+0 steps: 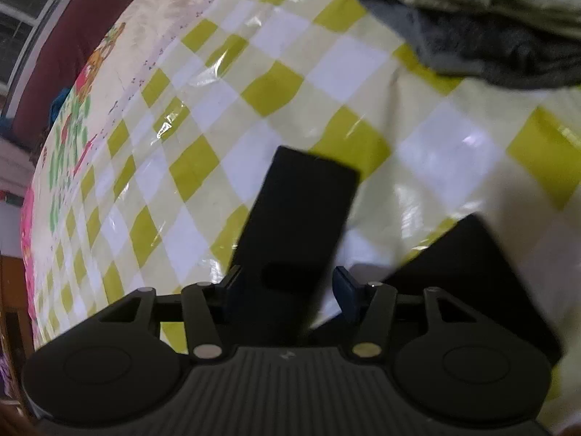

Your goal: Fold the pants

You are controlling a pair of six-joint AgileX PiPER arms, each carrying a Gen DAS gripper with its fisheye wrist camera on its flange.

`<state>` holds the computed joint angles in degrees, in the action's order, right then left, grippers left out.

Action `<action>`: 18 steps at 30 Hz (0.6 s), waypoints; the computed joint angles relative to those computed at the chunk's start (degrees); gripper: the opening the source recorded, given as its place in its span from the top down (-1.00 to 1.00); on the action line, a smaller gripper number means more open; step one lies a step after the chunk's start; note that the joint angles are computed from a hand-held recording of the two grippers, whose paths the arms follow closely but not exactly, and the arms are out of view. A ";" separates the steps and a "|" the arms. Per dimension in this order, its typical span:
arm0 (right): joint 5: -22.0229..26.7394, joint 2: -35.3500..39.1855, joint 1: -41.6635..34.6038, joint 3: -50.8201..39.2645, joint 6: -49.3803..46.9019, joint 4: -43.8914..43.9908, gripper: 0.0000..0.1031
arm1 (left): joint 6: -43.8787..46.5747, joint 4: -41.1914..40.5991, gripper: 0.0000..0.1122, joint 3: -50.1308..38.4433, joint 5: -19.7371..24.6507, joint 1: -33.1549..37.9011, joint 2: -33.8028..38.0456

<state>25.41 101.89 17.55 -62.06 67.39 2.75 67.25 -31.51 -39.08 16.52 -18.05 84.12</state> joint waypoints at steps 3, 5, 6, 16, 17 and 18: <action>5.02 5.44 1.13 -7.47 2.04 -2.66 -0.26 | 5.14 -4.85 0.18 0.36 -1.71 -0.85 1.20; 10.43 9.68 2.15 -13.91 2.50 -5.68 -0.26 | 8.45 -8.36 0.22 0.39 -1.28 -0.78 1.36; 12.21 11.13 2.58 -16.01 3.15 -7.08 -0.17 | 9.13 -9.09 0.25 -0.07 0.29 -0.26 1.26; 5.65 -13.09 5.95 0.49 11.12 -16.38 0.79 | 19.83 -19.46 0.52 -4.12 22.22 9.29 -6.02; 5.70 -16.65 7.27 3.68 15.89 -20.96 0.75 | 19.91 -18.88 0.52 -3.82 23.46 8.82 -6.39; 6.66 -19.23 8.05 6.50 18.95 -23.24 0.59 | 20.43 -18.09 0.49 -2.65 22.83 7.41 -6.87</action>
